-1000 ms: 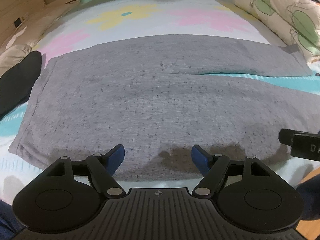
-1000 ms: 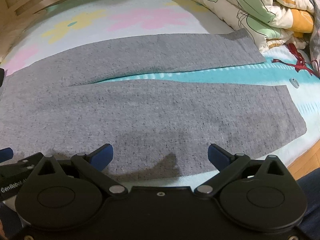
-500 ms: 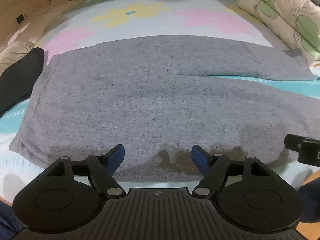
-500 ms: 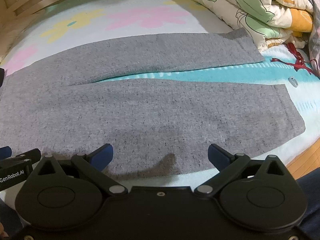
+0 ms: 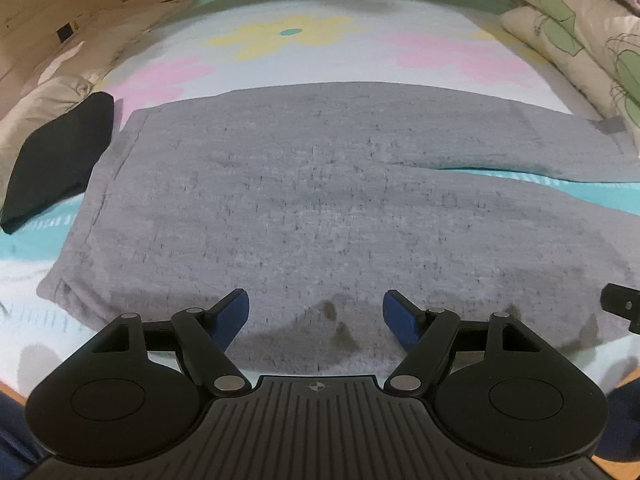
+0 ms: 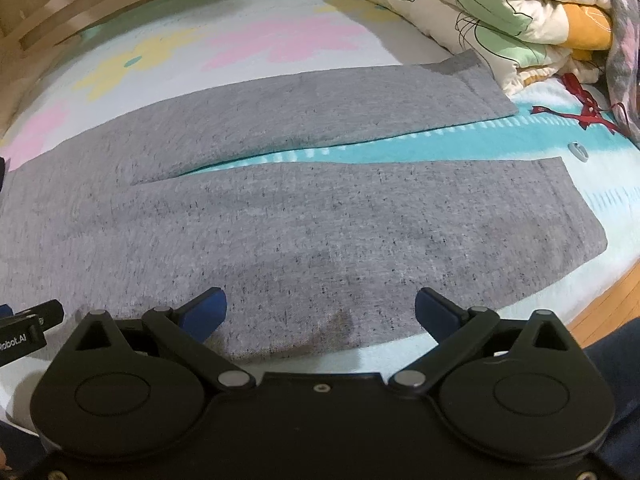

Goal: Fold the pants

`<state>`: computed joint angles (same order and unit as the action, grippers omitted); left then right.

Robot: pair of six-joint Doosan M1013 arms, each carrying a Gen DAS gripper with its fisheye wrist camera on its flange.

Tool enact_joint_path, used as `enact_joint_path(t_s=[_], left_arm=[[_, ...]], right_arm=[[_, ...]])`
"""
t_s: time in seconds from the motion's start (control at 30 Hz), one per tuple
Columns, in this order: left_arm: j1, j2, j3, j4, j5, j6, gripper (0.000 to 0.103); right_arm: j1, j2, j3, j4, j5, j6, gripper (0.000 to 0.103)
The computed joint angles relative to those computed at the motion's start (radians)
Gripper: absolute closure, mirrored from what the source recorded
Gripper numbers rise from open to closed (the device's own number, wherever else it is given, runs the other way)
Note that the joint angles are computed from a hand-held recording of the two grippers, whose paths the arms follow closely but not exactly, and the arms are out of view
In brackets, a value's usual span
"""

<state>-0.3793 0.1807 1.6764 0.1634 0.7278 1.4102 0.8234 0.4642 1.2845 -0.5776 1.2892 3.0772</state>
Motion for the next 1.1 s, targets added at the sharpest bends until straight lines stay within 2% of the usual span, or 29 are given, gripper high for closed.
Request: enact_joint_path(t_s=[0.07,0.1,0.17,0.3,0.4,0.53,0.57,0.6,0.7,0.83,0.97,1.1], left_arm=[[0.010,0.014,-0.030,-0.033,0.027,0.039,0.030],[0.017,0.022,-0.047,-0.053,0.034,0.054,0.030],[0.029,0.039,-0.079,-0.076,0.031,0.076,0.030],[0.029,0.067,-0.124,-0.001,-0.031,0.044,0.030],[0.027,0.116,-0.201,0.027,0.002,0.072,0.030],[0.030,0.178,-0.289,0.000,0.064,0.126,0.030],[0.030,0.189,-0.296,0.004,0.069,0.127,0.030],[0.031,0.197,-0.299,0.007,0.068,0.126,0.030],[0.038,0.220,-0.313,0.006,0.100,0.110,0.030],[0.054,0.244,-0.349,-0.052,0.161,0.129,0.030],[0.050,0.251,-0.354,-0.013,0.169,0.108,0.030],[0.049,0.256,-0.362,-0.025,0.174,0.111,0.030]], right_arm=[[0.003,0.002,-0.002,-0.013,0.007,0.002,0.020],[0.004,0.007,-0.009,-0.019,0.019,0.000,0.021],[0.003,0.006,-0.010,-0.036,0.016,0.001,0.021],[-0.021,0.000,-0.023,-0.030,0.000,-0.040,0.021],[-0.045,0.019,-0.067,-0.052,0.023,-0.079,0.021],[-0.102,0.065,-0.148,-0.024,0.033,-0.142,0.023],[-0.116,0.089,-0.187,-0.007,0.098,-0.186,0.024],[-0.132,0.108,-0.218,0.013,0.111,-0.187,0.024],[-0.189,0.139,-0.258,0.069,0.085,-0.155,0.024],[-0.256,0.205,-0.338,0.096,0.107,-0.097,0.024],[-0.308,0.270,-0.422,0.109,0.150,-0.079,0.024],[-0.345,0.330,-0.496,0.117,0.203,-0.041,0.024]])
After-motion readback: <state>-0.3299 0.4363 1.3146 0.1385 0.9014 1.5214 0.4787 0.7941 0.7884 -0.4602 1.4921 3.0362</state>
